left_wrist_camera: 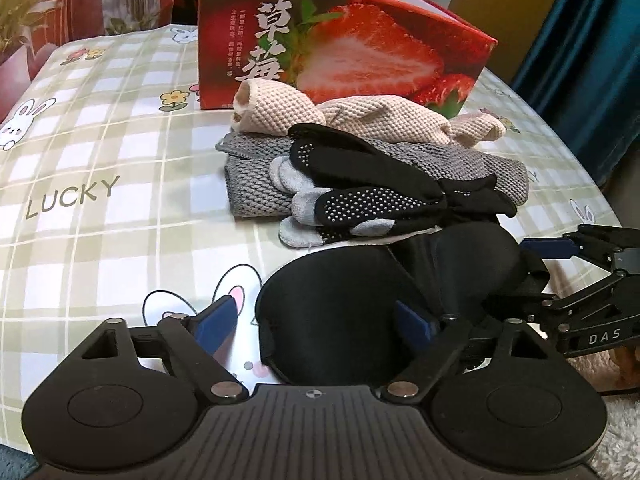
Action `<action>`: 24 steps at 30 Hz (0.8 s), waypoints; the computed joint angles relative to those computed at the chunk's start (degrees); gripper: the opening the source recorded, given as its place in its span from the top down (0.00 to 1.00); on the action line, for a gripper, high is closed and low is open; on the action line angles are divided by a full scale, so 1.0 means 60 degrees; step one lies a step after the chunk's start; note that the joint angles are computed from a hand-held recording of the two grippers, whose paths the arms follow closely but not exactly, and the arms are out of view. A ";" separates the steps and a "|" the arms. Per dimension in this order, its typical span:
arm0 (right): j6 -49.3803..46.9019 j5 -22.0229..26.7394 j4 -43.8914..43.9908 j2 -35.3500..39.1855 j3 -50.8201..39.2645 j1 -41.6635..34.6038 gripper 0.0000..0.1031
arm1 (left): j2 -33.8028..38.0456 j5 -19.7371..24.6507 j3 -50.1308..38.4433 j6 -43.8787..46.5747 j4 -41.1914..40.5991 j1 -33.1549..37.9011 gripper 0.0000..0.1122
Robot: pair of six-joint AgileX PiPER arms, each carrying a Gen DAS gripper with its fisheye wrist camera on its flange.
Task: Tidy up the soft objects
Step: 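Move the left gripper to the black eye mask and grasp it, then carry the black eye mask with the left gripper into the red box and open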
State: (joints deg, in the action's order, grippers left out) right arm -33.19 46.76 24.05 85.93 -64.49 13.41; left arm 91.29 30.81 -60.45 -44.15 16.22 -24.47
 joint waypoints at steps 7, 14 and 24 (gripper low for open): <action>-0.0460 0.0111 0.0457 0.0012 -0.0021 -0.0047 0.30 | -0.0010 -0.0029 -0.0034 0.0139 -0.0003 -0.0060 0.30; -0.0871 0.0162 0.1003 -0.0028 0.0053 -0.0292 0.43 | -0.0152 -0.0285 0.0143 0.0328 -0.0209 0.0043 0.46; -0.1932 0.0256 0.2195 -0.0267 0.0087 -0.0678 0.72 | -0.0548 -0.1186 0.0666 0.0260 -0.0338 0.0166 0.77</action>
